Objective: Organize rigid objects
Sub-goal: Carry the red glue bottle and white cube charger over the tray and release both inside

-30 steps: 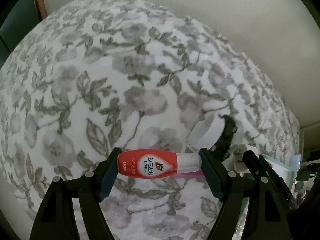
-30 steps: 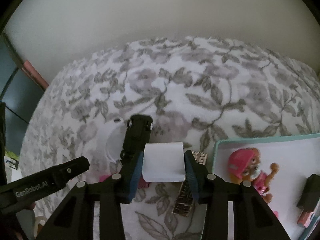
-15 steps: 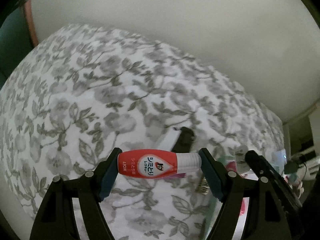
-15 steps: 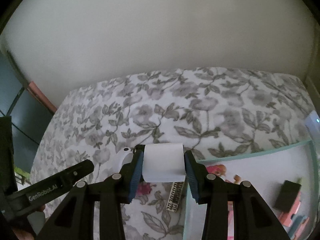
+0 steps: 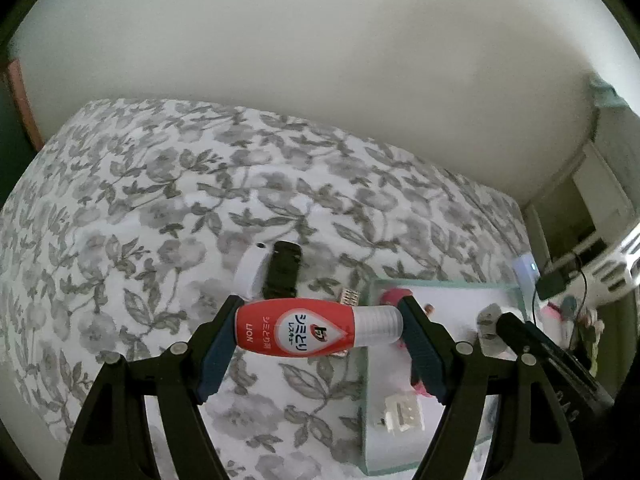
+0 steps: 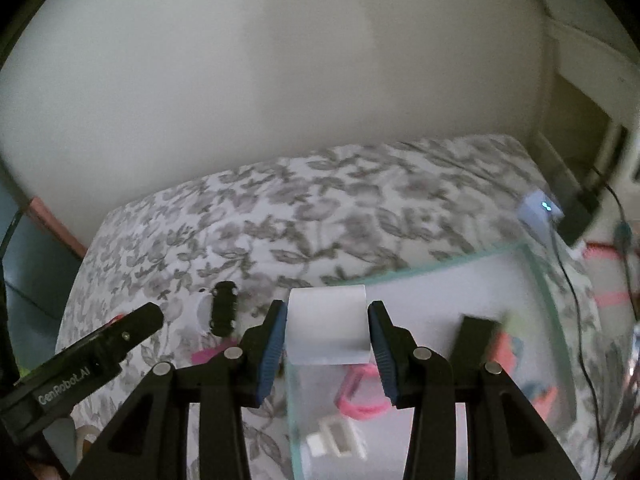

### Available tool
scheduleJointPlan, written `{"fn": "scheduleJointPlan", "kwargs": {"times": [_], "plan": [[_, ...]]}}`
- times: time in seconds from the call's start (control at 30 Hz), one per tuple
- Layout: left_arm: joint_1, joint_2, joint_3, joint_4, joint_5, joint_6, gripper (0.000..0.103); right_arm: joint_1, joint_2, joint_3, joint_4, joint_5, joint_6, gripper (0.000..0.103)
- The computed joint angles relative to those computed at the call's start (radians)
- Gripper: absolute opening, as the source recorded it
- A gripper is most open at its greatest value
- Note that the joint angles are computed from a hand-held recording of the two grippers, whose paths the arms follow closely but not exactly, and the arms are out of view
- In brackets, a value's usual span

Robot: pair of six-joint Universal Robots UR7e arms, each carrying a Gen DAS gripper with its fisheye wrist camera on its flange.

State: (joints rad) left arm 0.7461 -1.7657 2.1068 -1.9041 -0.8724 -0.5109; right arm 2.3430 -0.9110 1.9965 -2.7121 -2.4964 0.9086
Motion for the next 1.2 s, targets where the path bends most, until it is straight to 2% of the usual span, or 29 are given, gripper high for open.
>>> {"fn": "scheduleJointPlan", "kwargs": {"times": [0.2,0.3,0.4,0.5,0.6,0.7,0.83,1.2], "plan": [[-0.063,-0.001,0.031,0.011,-0.019,0.004,0.079,0.026,-0.094,0.043,0.237,-0.061,0.23,0.044],[-0.095,0.01,0.05,0.003,-0.033,0.018,0.079,0.032,-0.137,0.062,0.35,-0.065,0.339,0.044],[-0.105,0.03,0.062,-0.006,-0.088,0.026,0.079,0.032,-0.175,0.091,0.394,-0.059,0.402,0.044],[-0.12,0.055,0.083,0.001,-0.11,0.023,0.079,0.013,-0.203,0.13,0.397,-0.039,0.433,0.044],[-0.121,0.083,0.098,0.007,-0.14,0.024,0.079,-0.011,-0.213,0.137,0.468,-0.014,0.486,0.044],[-0.124,0.109,0.112,0.012,-0.167,0.02,0.079,-0.036,-0.222,0.157,0.481,0.014,0.497,0.044],[-0.156,0.13,0.142,0.014,-0.152,0.029,0.079,-0.055,-0.231,0.182,0.449,0.038,0.485,0.044],[-0.155,0.179,0.174,-0.028,-0.146,0.072,0.079,-0.085,-0.226,0.209,0.389,0.077,0.447,0.045]]}}
